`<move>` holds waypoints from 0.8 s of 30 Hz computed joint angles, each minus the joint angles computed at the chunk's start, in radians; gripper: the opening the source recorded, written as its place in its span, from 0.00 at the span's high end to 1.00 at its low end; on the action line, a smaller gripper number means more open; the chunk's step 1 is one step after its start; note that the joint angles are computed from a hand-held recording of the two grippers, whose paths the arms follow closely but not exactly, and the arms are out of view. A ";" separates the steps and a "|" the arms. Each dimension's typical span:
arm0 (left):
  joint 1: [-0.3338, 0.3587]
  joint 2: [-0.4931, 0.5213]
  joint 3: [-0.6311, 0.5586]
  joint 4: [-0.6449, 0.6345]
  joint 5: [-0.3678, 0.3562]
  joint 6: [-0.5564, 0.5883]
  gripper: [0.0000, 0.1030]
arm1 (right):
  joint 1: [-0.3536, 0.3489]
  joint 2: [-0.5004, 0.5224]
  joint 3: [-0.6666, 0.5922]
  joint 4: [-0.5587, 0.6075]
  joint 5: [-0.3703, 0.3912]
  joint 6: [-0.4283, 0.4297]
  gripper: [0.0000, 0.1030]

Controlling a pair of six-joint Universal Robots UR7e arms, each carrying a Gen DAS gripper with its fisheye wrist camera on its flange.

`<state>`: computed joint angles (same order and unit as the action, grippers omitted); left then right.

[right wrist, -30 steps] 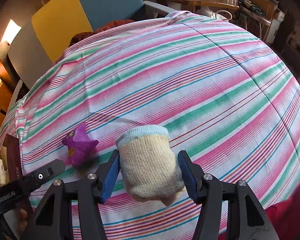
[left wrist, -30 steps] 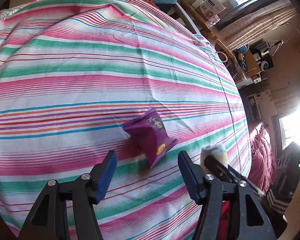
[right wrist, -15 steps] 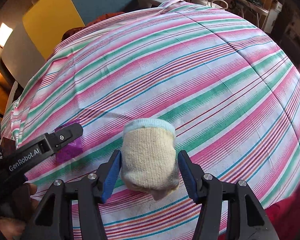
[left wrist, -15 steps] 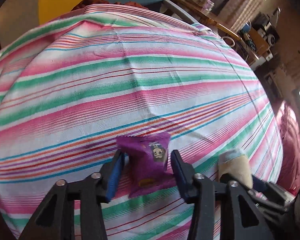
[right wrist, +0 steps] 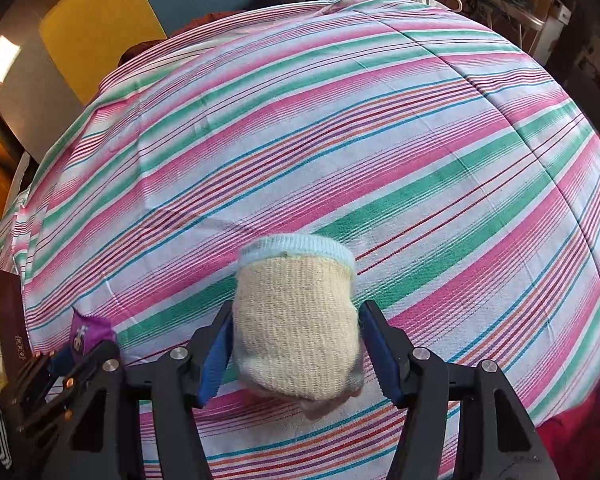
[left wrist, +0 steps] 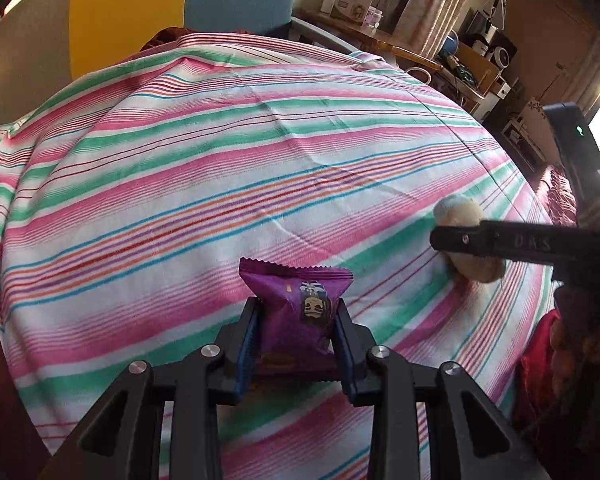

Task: Organize objects
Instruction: 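Grasp the purple snack packet with the left tool while the right tool holds the sock, then carry the purple packet into the tray and open the left tool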

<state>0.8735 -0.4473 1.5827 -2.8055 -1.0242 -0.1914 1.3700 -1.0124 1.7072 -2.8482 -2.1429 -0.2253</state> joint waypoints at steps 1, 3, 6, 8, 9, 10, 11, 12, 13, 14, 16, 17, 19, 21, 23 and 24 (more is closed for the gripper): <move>-0.004 -0.014 0.032 -0.025 0.001 0.006 0.67 | -0.001 0.000 0.000 0.005 0.010 -0.001 0.30; -0.007 -0.034 0.076 -0.059 -0.001 0.005 0.67 | -0.001 0.003 -0.003 0.014 0.021 -0.008 0.22; -0.006 -0.043 0.104 -0.095 -0.009 0.010 0.67 | 0.003 0.011 -0.003 0.016 0.008 -0.015 0.15; -0.007 -0.047 0.114 -0.105 -0.008 0.014 0.67 | -0.001 0.008 -0.009 0.021 0.016 0.008 0.15; -0.008 -0.053 0.123 -0.107 -0.007 0.012 0.67 | -0.004 0.004 -0.006 0.020 0.025 0.017 0.15; -0.009 -0.055 0.127 -0.108 -0.006 0.010 0.67 | -0.005 0.002 -0.004 0.018 0.029 0.019 0.15; -0.010 -0.056 0.131 -0.111 -0.005 0.009 0.67 | -0.005 0.002 -0.003 0.016 0.026 0.016 0.15; -0.011 -0.058 0.134 -0.112 -0.004 0.008 0.67 | -0.003 0.004 -0.001 0.008 0.018 0.009 0.16; -0.013 -0.061 0.139 -0.110 0.000 0.005 0.67 | 0.000 0.007 0.001 -0.005 0.004 0.005 0.20; -0.017 -0.067 0.147 -0.110 0.003 0.001 0.67 | 0.003 0.010 0.006 -0.026 -0.014 0.002 0.24; -0.023 -0.080 0.170 -0.122 0.005 -0.004 0.67 | 0.008 0.015 0.016 -0.084 -0.059 -0.016 0.47; -0.024 -0.091 0.187 -0.130 0.002 -0.006 0.67 | 0.006 0.012 0.015 -0.083 -0.048 -0.012 0.47; -0.032 -0.119 0.230 -0.167 -0.005 0.000 0.67 | 0.013 0.019 0.016 -0.103 -0.073 -0.044 0.48; -0.042 -0.154 0.274 -0.197 -0.009 0.001 0.67 | 0.027 0.043 0.012 -0.136 -0.120 -0.099 0.48; -0.050 -0.197 0.316 -0.232 -0.014 -0.002 0.67 | 0.030 0.051 0.014 -0.160 -0.136 -0.130 0.47; -0.054 -0.220 0.338 -0.252 -0.007 -0.001 0.67 | 0.029 0.049 0.014 -0.157 -0.134 -0.131 0.47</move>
